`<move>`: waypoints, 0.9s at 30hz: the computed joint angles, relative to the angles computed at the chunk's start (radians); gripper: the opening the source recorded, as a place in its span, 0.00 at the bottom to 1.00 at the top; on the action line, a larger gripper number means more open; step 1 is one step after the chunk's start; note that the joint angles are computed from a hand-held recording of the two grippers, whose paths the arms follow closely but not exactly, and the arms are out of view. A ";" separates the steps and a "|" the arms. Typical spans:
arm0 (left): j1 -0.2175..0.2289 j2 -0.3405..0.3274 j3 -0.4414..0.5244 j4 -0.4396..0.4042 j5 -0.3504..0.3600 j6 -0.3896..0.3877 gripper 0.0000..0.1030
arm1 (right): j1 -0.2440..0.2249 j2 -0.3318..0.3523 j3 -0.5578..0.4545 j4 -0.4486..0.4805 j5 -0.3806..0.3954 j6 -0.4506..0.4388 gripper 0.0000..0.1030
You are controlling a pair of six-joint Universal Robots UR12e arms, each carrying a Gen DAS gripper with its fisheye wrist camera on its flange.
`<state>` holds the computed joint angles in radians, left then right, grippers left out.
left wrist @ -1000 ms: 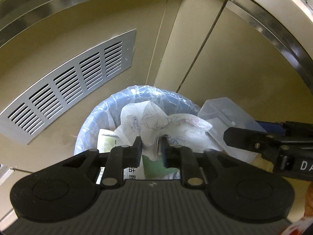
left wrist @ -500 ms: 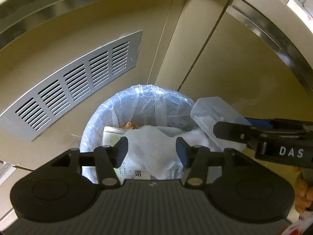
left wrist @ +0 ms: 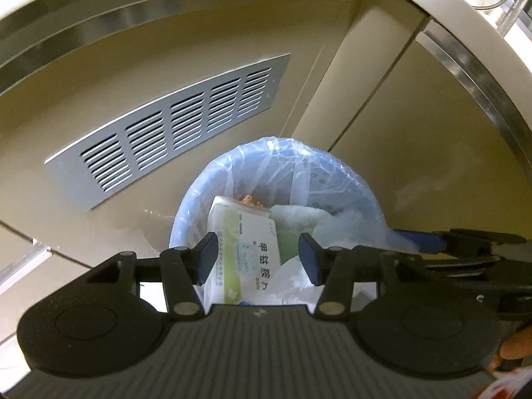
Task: Collect trash
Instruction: 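Open both tools to drop the box and tissue into the wastebasket, then raise both tools from the wastebasket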
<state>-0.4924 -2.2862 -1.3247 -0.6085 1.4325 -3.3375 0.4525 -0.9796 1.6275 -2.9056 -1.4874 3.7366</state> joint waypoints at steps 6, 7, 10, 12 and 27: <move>0.005 0.014 -0.022 -0.001 -0.004 -0.030 0.48 | 0.004 -0.010 0.001 0.039 0.004 -0.042 0.67; 0.005 0.016 -0.026 0.000 -0.006 -0.032 0.48 | 0.005 -0.014 0.001 0.053 0.002 -0.061 0.61; 0.007 0.023 -0.036 -0.003 -0.009 -0.035 0.48 | 0.004 -0.020 -0.001 0.115 0.020 -0.085 0.40; 0.007 0.025 -0.041 -0.006 -0.006 -0.038 0.48 | 0.007 -0.019 0.002 0.126 0.003 -0.093 0.38; 0.015 0.029 -0.056 -0.034 0.013 -0.062 0.47 | 0.013 0.068 -0.088 0.244 -0.014 -0.196 0.35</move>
<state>-0.4770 -2.2575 -1.3812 -0.6426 1.4459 -3.3992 0.4651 -0.9121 1.5395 -2.6619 -1.5010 3.5406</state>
